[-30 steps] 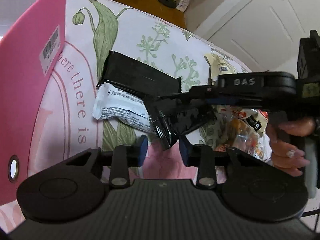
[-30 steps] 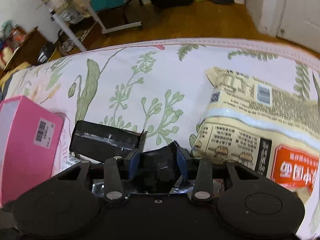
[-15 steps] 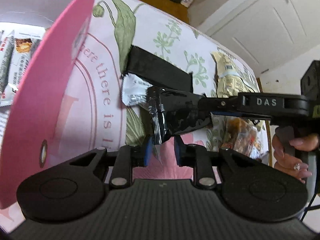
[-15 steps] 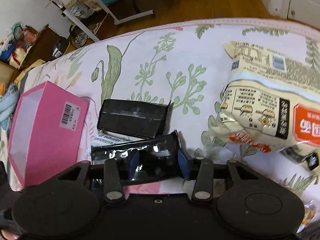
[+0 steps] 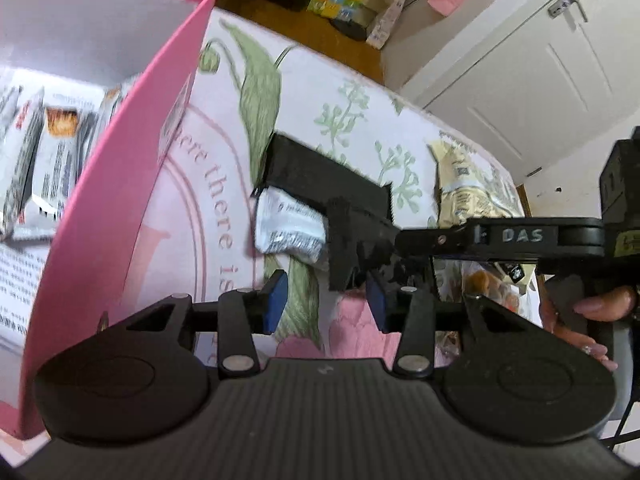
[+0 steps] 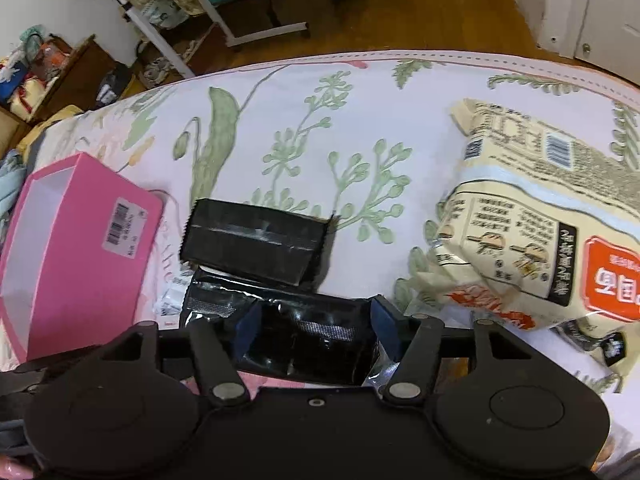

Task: Organize snacks
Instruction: 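Lift the black pack and carry it toward the pink box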

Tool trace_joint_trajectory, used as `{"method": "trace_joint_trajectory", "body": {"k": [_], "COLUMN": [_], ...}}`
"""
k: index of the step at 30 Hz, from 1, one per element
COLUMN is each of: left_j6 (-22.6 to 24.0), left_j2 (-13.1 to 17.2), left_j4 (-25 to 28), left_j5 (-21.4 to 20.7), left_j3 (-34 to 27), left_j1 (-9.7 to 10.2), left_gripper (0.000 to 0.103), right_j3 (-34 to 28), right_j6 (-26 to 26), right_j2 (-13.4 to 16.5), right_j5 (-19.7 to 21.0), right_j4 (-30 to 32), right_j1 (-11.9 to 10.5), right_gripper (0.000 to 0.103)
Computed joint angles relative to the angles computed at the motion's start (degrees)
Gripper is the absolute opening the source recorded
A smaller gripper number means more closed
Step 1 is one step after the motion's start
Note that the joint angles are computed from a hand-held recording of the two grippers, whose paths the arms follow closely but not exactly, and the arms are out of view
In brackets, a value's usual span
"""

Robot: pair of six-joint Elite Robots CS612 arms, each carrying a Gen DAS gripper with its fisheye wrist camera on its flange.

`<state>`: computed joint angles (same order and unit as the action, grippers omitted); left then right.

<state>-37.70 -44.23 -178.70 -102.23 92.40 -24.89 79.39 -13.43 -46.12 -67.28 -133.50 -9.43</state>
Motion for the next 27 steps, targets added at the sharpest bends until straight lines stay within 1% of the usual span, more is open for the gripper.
{"method": "trace_joint_trajectory", "body": {"k": [2, 4, 6, 8, 10, 12, 13, 14, 15, 17, 19, 21, 22, 23, 24, 27], "left_j6": [0.1, 0.8, 3.0, 2.9, 2.5, 2.1, 1.6, 1.1, 0.8, 0.7, 1.0, 2.3, 2.7, 2.9, 3.3, 6.6], "left_j2": [0.2, 0.7, 1.1, 1.8, 2.1, 2.5, 2.7, 2.8, 2.9, 3.1, 3.0, 2.7, 2.7, 2.6, 2.4, 1.6], "left_j4": [-2.0, -3.7, -1.5, -0.3, 0.7, 1.2, 0.7, 0.4, 0.3, 0.1, 0.0, 0.6, 1.1, 1.8, 2.5, 4.9], "left_j5": [0.9, 1.6, 0.4, -2.1, -3.6, -4.9, -5.5, -6.2, -6.7, -7.4, -7.4, -7.2, -8.4, -9.4, -9.3, -8.9], "left_j3": [0.0, -0.3, -1.4, -2.3, -2.7, -3.0, -3.0, -3.1, -3.3, -3.4, -3.3, -3.3, -3.3, -3.4, -3.4, -3.0], "left_j1": [-0.14, -0.32, -0.29, -0.03, 0.10, 0.29, 0.35, 0.52, 0.59, 0.73, 0.75, 0.67, 0.91, 1.07, 1.05, 0.92], "left_gripper": [0.043, 0.044, 0.044, 0.042, 0.039, 0.029, 0.028, 0.027, 0.026, 0.024, 0.022, 0.022, 0.023, 0.023, 0.023, 0.022], "right_j3": [-0.7, -0.9, -1.9, -2.8, -2.6, -3.0, -3.1, -3.4, -3.6, -3.4, -2.6, -1.6, -1.1, -0.7, -0.1, 2.7], "right_j6": [-0.4, 0.3, 1.5, 2.9, 4.1, 3.8, 3.8, 4.0, 4.3, 4.6, 5.2, 5.7, 5.6, 5.5, 6.1, 6.1], "right_j2": [0.1, 0.1, 0.5, 0.8, 0.8, 1.0, 1.1, 1.3, 1.4, 1.4, 0.9, 0.3, 0.0, -0.2, -0.6, -2.0], "right_j5": [-2.1, -3.4, -4.2, -3.9, -3.6, -3.7, -3.5, -2.7, -1.8, -1.5, -1.2, -1.6, -1.1, 0.1, 0.7, 0.6], "right_j4": [1.3, 1.5, 3.3, 5.0, 4.9, 6.6, 7.5, 8.7, 9.6, 9.6, 8.6, 7.3, 6.8, 7.1, 7.0, 3.6], "right_j1": [0.3, 0.4, 0.4, 0.3, 0.2, 0.3, 0.3, 0.2, 0.1, 0.1, 0.1, 0.2, 0.1, -0.2, -0.4, -0.6], "right_gripper": [0.065, 0.067, 0.073, 0.076, 0.077, 0.080, 0.082, 0.088, 0.091, 0.091, 0.088, 0.082, 0.081, 0.076, 0.072, 0.063]}}
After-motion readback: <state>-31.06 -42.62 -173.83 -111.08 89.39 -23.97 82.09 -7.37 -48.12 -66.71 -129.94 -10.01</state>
